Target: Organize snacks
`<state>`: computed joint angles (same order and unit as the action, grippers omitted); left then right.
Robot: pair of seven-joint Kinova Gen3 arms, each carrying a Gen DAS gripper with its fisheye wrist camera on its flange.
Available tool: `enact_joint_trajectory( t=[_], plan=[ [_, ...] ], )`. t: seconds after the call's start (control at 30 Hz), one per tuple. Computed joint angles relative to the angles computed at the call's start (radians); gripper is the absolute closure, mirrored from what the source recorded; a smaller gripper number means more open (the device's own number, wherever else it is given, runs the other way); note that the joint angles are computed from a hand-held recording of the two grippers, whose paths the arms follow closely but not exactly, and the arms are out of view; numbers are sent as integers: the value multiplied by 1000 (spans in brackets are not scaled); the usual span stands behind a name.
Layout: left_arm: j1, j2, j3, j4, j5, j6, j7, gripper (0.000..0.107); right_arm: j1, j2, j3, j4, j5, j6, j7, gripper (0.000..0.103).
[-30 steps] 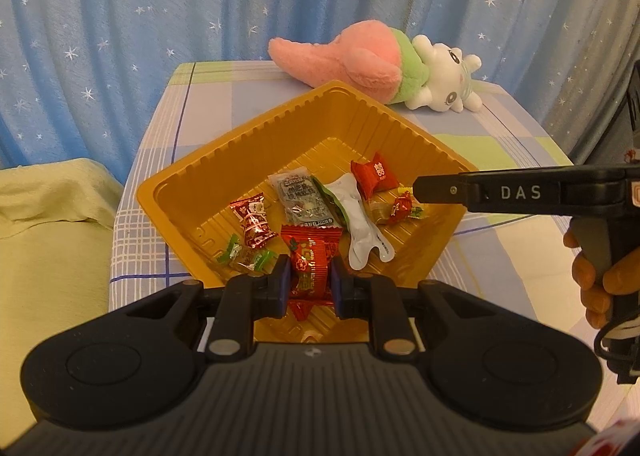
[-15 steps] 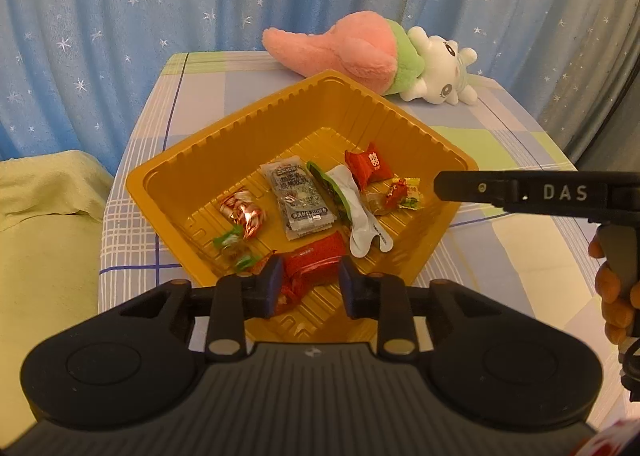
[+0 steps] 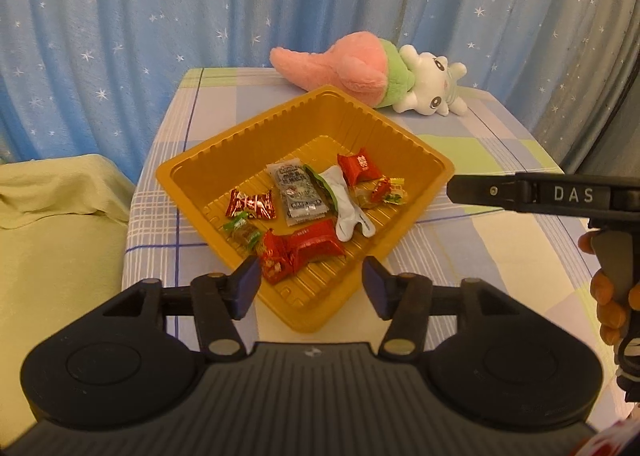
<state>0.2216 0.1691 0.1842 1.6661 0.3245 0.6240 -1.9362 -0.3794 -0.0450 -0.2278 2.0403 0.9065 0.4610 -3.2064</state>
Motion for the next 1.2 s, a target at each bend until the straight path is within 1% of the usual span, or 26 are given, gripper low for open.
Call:
enact_joint_trajectory(
  t=[0.03,0.1,0.27,0.37,0.47,0.63,0.8,0.97,1.2],
  plan=[
    [5,-16,-2,11,-5,3,14,46,-4,-16,-4,13,-4,2,-3,22],
    [16,-46,-6,31,-15,12,50,44,-7,-51,-24,35,-27,23,3,22],
    [52,-113,-10,64,-58,66,181,43,1,-156,-90,90,-138,79,61,21],
    [75,-162,-1,105,-75,68,234,43,5,-231,-125,135,-211,102,87,20],
    [103,-210,16,139,-113,71,309,43,-3,-296,-152,158,-310,159,131,19],
    [154,-279,74,186,-214,81,449,43,1,-418,-221,203,-436,244,171,19],
    [192,-334,143,215,-306,109,595,43,12,-517,-286,206,-563,351,221,19],
    [221,-376,201,240,-358,138,705,43,23,-605,-331,204,-666,428,282,19],
    [247,-413,279,256,-421,179,830,43,50,-710,-362,203,-783,503,357,18]
  ],
)
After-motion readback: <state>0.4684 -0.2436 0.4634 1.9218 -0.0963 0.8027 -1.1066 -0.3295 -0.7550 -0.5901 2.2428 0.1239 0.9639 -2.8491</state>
